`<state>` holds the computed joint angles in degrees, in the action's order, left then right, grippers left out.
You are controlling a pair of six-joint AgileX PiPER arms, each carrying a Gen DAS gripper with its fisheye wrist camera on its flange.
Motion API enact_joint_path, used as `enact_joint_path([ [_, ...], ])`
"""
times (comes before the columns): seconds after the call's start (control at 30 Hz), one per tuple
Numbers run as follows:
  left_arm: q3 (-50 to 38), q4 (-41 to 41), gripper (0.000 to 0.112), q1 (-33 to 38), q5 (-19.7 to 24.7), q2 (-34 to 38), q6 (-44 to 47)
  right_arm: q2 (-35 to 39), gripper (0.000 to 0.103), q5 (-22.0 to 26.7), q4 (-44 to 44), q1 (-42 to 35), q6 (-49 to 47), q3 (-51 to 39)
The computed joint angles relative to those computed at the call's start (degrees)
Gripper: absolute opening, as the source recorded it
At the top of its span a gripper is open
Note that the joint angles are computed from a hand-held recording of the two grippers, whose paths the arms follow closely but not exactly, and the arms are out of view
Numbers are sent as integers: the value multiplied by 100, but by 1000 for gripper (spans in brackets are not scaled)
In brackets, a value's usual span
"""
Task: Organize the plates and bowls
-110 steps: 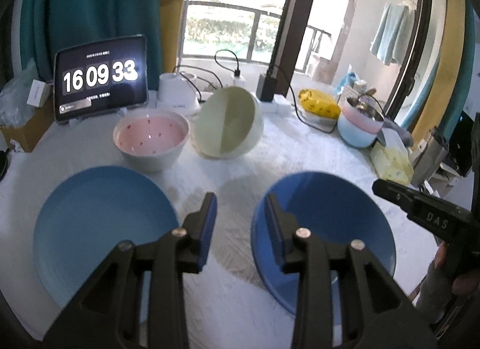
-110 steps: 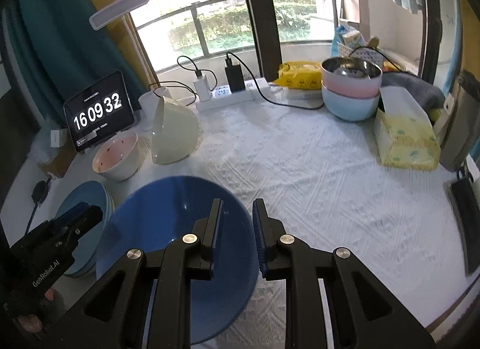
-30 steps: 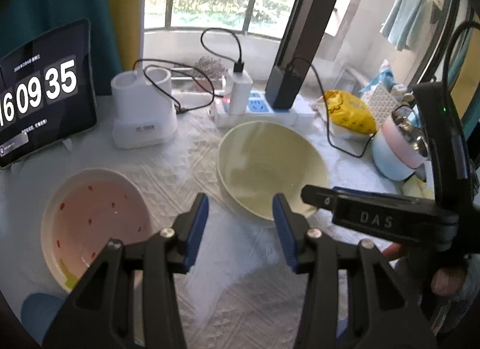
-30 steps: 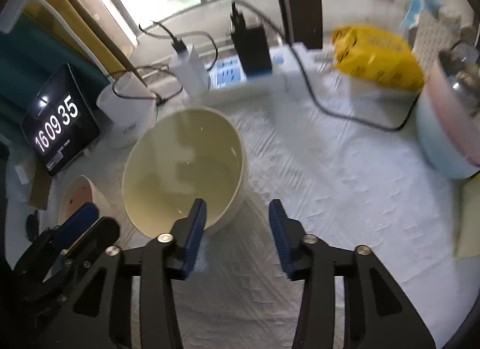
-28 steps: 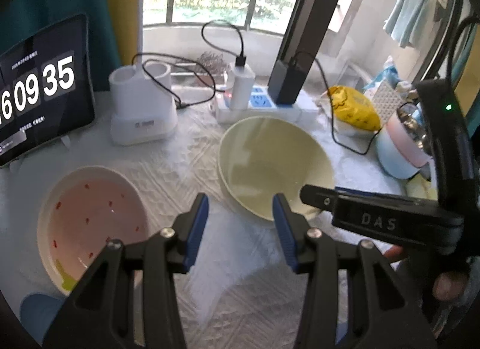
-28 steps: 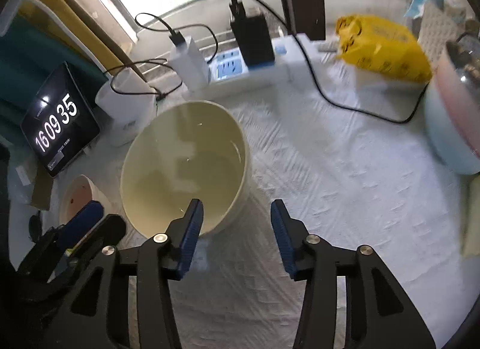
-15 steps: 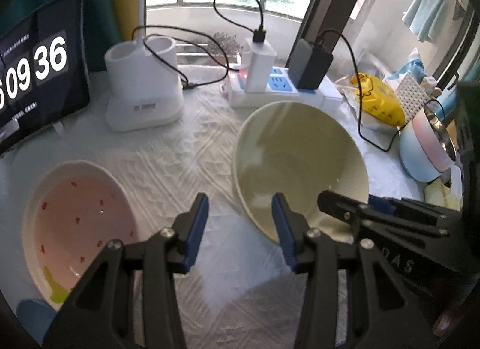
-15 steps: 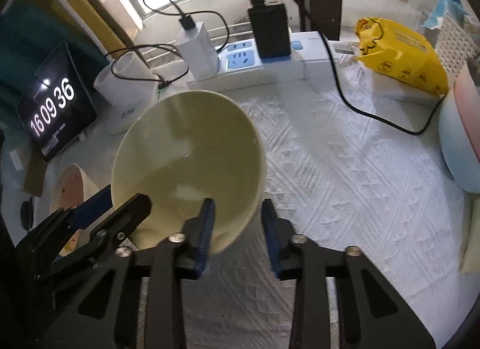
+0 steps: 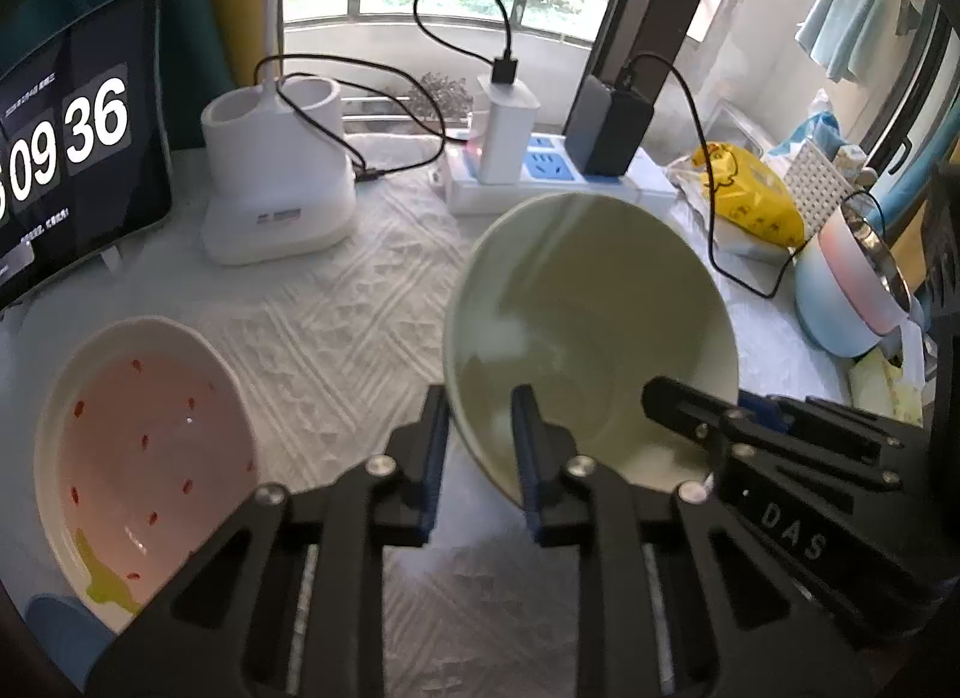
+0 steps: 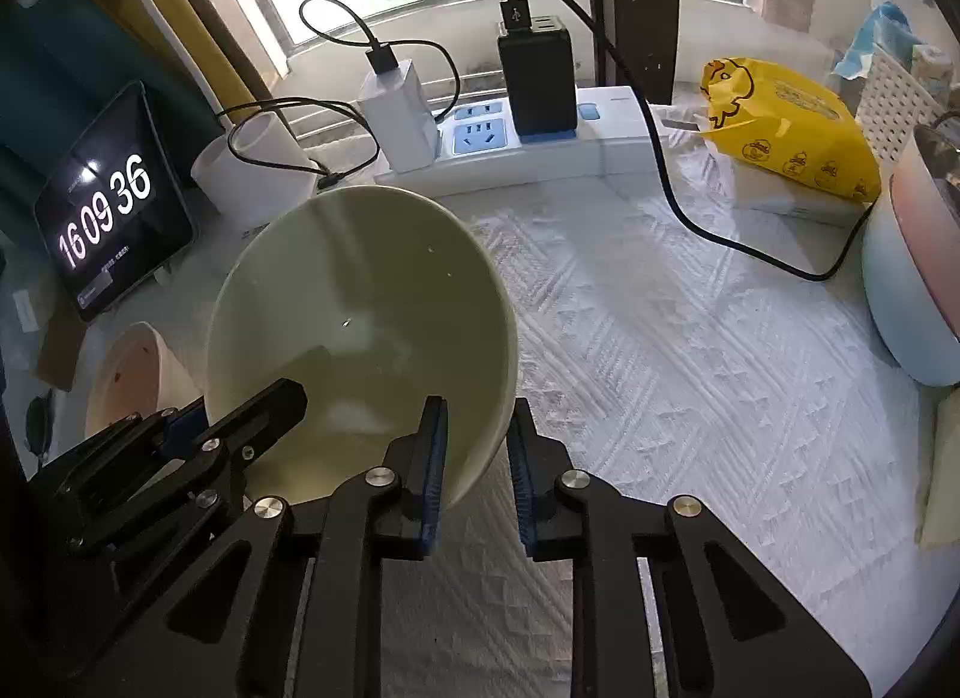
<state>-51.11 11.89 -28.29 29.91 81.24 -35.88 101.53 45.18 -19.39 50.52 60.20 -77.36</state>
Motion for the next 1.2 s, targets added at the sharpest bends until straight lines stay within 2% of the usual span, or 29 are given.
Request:
enact_joint_path([
  [0.37,222,309,21,-142,-79,-393,-280,-306,18,-6,-479,255,545,243],
  [0.57,273,910,21,-374,68,-687,-761,-513,18,27,-595,351,717,299],
  [1.2,489,1735,21,-1038,745,-1799,-1566,-981,18,784,-1234,1173,1474,63],
])
